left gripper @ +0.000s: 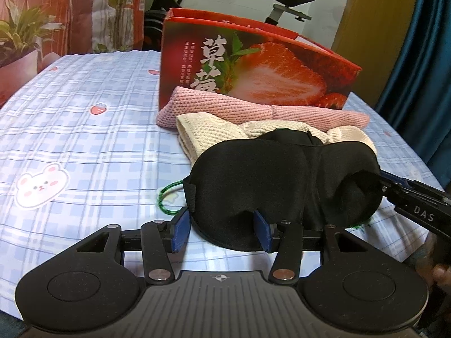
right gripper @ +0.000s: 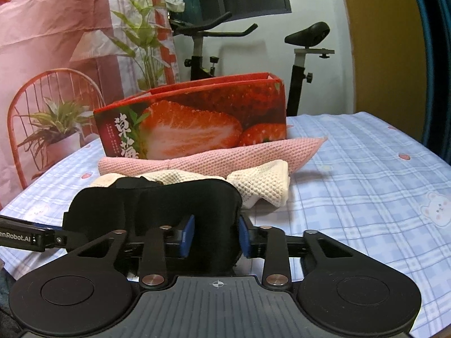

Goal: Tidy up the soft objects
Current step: 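Close the left gripper on the black eye mask's edge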

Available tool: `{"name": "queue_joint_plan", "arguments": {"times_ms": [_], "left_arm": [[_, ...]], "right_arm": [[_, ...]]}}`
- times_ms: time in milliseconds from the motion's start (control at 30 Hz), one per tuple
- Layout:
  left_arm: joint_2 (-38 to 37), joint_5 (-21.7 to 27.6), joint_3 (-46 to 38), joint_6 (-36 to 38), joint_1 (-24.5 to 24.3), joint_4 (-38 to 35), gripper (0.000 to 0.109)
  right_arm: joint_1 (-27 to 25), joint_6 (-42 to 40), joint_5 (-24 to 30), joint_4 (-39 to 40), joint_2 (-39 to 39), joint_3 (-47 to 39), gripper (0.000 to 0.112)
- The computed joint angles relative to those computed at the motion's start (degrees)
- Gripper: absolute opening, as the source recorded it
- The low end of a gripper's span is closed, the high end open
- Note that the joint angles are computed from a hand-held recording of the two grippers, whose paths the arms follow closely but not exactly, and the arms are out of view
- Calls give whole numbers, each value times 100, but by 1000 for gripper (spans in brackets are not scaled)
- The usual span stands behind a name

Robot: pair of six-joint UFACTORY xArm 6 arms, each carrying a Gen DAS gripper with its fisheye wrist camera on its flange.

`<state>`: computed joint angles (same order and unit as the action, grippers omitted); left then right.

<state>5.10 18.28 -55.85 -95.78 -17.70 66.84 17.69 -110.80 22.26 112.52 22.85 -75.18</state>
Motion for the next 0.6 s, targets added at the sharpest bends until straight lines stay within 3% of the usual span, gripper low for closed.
{"name": "queue_joint_plan", "arguments": {"times_ms": [333, 467, 600], "left_arm": [[-164, -233, 137, -1530, 249, 1022, 61], [-103, -553, 60, -2347, 451, 1646, 61], [61, -744, -127, -2428, 523, 1852, 64]], "right_arm": [[-15, 129, 167, -219, -27, 58, 23], [-19, 221, 201, -327, -26, 71, 23], [-2, 305, 170, -411, -17, 70, 23]]}}
